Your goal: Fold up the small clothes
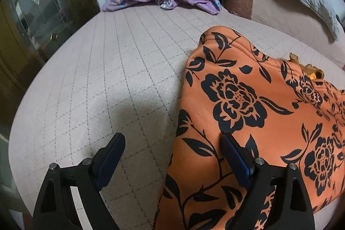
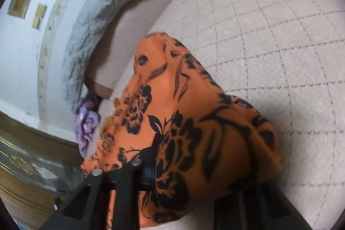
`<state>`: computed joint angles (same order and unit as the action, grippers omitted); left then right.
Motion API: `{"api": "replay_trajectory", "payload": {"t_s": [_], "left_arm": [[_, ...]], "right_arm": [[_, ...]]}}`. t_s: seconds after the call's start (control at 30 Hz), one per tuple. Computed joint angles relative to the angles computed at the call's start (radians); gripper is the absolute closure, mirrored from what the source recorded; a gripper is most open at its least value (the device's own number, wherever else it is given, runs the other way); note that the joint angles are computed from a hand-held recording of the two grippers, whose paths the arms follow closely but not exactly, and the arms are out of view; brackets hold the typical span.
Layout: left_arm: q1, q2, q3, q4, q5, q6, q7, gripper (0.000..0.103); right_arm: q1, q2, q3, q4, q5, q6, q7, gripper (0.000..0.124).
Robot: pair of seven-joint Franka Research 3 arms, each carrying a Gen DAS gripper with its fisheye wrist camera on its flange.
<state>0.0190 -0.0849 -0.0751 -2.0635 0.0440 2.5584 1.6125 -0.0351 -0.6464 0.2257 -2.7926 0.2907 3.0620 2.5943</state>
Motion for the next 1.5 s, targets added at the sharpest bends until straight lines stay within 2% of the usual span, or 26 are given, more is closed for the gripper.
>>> {"api": "replay_trajectory", "payload": {"t_s": [0.1, 0.2, 0.37, 0.5, 0.6, 0.7, 0.73, 0.77, 0.83, 0.87, 0.9, 0.93, 0.97, 1.0, 1.03, 1.1, 1.17, 1.23, 1.3, 1.33, 1.37, 1.43, 1.5], "left_arm": [[0.005, 0.015, 0.006, 0.031, -0.027, -0.031, -0.001, 0.013], [0.018, 0.027, 0.011, 0.063, -0.031, -0.062, -0.025, 0.013], [0.057, 0.042, 0.030, 0.111, -0.011, -0.060, -0.089, 0.013], [0.100, 0.067, 0.049, 0.161, 0.037, -0.057, -0.173, 0.013], [0.131, 0.080, 0.063, 0.185, 0.052, -0.066, -0.217, 0.013], [0.155, 0.081, 0.071, 0.196, 0.022, -0.072, -0.213, 0.013], [0.161, 0.080, 0.073, 0.197, 0.017, -0.071, -0.210, 0.013], [0.164, 0.082, 0.072, 0.198, 0.018, -0.069, -0.211, 0.013], [0.171, 0.083, 0.072, 0.198, -0.008, -0.072, -0.183, 0.013], [0.173, 0.084, 0.072, 0.199, -0.041, -0.080, -0.152, 0.013], [0.175, 0.086, 0.072, 0.203, -0.065, -0.086, -0.128, 0.013], [0.175, 0.083, 0.070, 0.200, -0.093, -0.087, -0.100, 0.013], [0.174, 0.079, 0.067, 0.197, -0.116, -0.084, -0.077, 0.013], [0.172, 0.075, 0.065, 0.194, -0.148, -0.082, -0.045, 0.013], [0.167, 0.068, 0.063, 0.191, -0.215, -0.083, 0.010, 0.013], [0.158, 0.056, 0.066, 0.193, -0.394, -0.109, 0.160, 0.013], [0.150, 0.046, 0.074, 0.198, -0.550, -0.162, 0.295, 0.013], [0.147, 0.043, 0.088, 0.219, -0.728, -0.262, 0.430, 0.013], [0.149, 0.039, 0.094, 0.229, -0.846, -0.339, 0.509, 0.013], [0.150, 0.037, 0.097, 0.235, -0.902, -0.383, 0.543, 0.013], [0.149, 0.035, 0.096, 0.238, -0.930, -0.409, 0.562, 0.013], [0.138, 0.018, 0.082, 0.224, -0.937, -0.418, 0.600, 0.013], [0.112, -0.006, 0.052, 0.191, -0.819, -0.359, 0.596, 0.013]], "right_arm": [[-0.115, -0.041, 0.114, 0.066, -0.120, -0.135, 0.005, 0.102], [-0.153, -0.040, 0.171, 0.156, -0.239, -0.201, 0.007, 0.103], [-0.146, 0.072, 0.231, 0.367, -0.377, -0.292, 0.015, 0.103], [-0.141, 0.210, 0.315, 0.560, -0.486, -0.345, 0.066, 0.103], [-0.102, 0.345, 0.357, 0.667, -0.538, -0.345, 0.106, 0.103], [-0.042, 0.500, 0.372, 0.753, -0.550, -0.322, 0.129, 0.102], [-0.001, 0.557, 0.356, 0.784, -0.536, -0.329, 0.111, 0.100], [0.010, 0.625, 0.374, 0.828, -0.539, -0.364, 0.083, 0.098], [0.032, 0.672, 0.378, 0.858, -0.637, -0.403, 0.114, 0.096], [0.063, 0.664, 0.350, 0.846, -0.680, -0.383, 0.130, 0.090], [0.071, 0.645, 0.338, 0.814, -0.654, -0.314, 0.087, 0.072], [0.083, 0.636, 0.325, 0.794, -0.557, -0.260, -0.006, 0.057], [0.102, 0.621, 0.310, 0.766, -0.389, -0.200, -0.155, 0.041], [0.127, 0.597, 0.291, 0.740, -0.266, -0.172, -0.262, 0.041], [0.151, 0.586, 0.272, 0.733, -0.199, -0.163, -0.323, 0.041], [0.202, 0.522, 0.220, 0.668, -0.069, -0.125, -0.424, 0.041], [0.231, 0.447, 0.182, 0.586, -0.044, -0.063, -0.422, 0.047], [0.185, 0.359, 0.192, 0.504, -0.111, -0.032, -0.324, 0.057], [0.084, 0.282, 0.241, 0.459, -0.213, -0.069, -0.196, 0.070], [0.063, 0.265, 0.246, 0.453, -0.232, -0.092, -0.174, 0.075], [0.045, 0.255, 0.249, 0.448, -0.256, -0.124, -0.142, 0.087], [0.056, 0.275, 0.225, 0.444, -0.263, -0.171, -0.106, 0.089], [0.085, 0.298, 0.197, 0.428, -0.276, -0.198, -0.094, 0.100]]}}
